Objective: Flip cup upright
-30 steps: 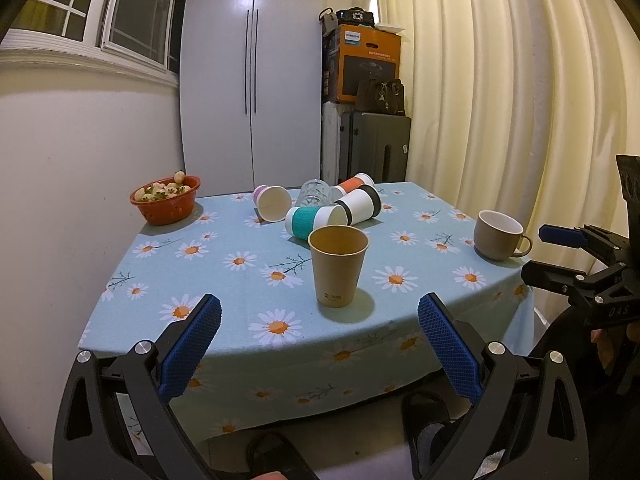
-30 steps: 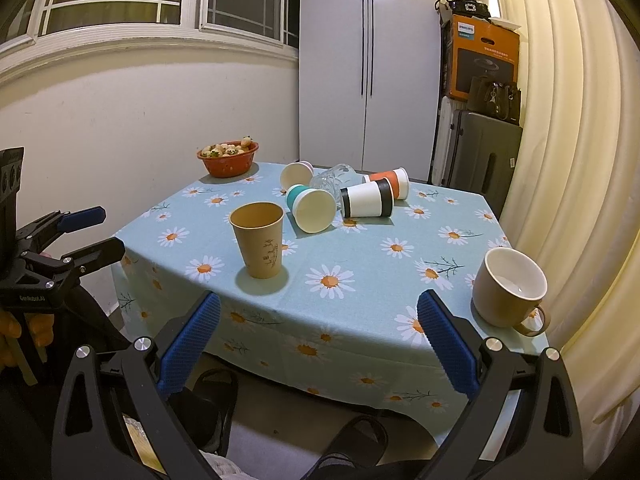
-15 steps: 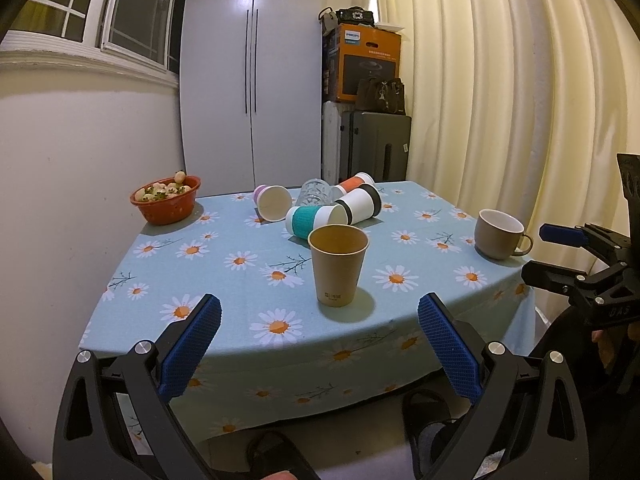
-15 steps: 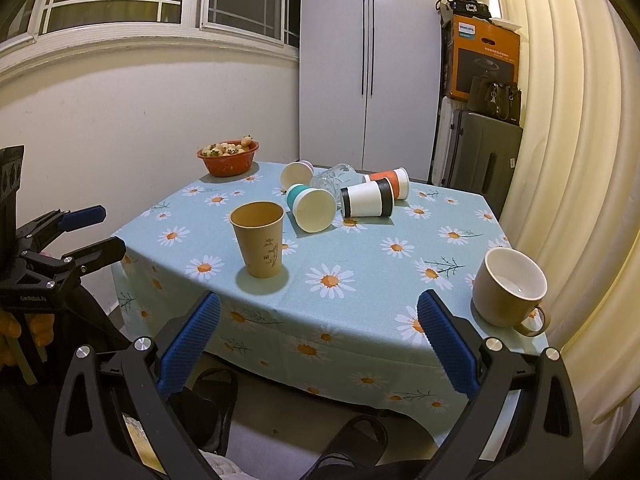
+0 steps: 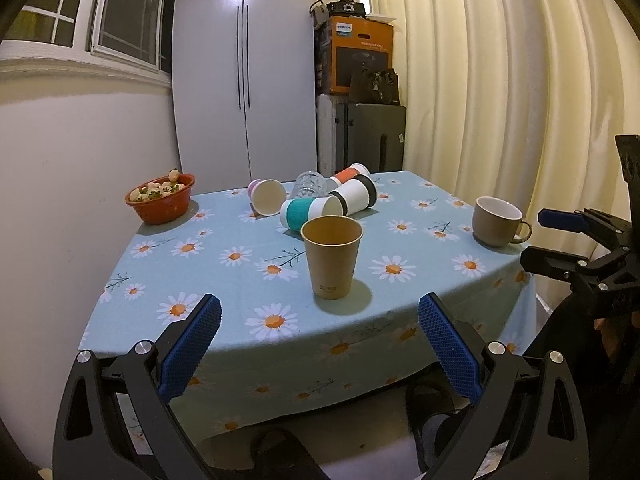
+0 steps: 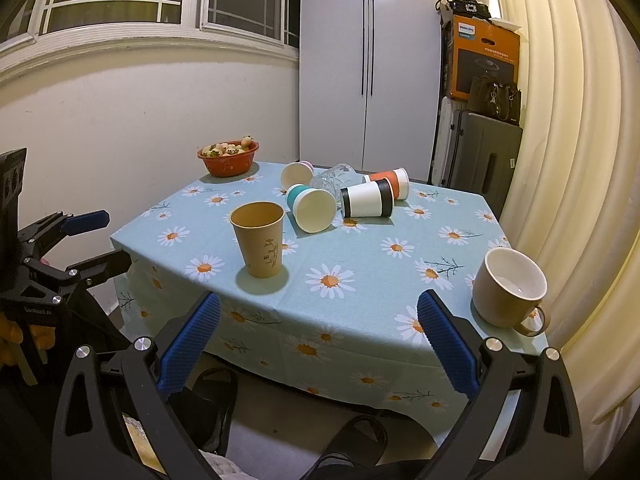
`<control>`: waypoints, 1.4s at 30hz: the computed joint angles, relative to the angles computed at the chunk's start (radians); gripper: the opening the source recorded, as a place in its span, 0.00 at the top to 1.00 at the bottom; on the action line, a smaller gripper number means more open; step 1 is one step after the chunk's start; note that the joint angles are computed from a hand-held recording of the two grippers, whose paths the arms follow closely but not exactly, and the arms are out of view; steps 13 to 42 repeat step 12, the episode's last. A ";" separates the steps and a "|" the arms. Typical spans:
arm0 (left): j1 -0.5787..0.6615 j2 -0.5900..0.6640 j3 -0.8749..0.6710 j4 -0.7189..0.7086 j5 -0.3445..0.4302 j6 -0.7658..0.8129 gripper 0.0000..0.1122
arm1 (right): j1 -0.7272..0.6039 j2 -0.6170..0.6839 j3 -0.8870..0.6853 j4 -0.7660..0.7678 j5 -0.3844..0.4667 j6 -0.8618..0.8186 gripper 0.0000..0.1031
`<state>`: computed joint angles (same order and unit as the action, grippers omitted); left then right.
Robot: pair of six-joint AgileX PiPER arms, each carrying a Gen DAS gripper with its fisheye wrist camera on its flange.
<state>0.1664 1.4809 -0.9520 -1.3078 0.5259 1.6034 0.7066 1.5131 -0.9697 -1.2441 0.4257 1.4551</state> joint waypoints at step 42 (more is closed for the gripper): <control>0.005 0.005 -0.006 0.003 0.006 -0.007 0.14 | 0.000 0.001 -0.001 -0.001 0.000 0.002 0.05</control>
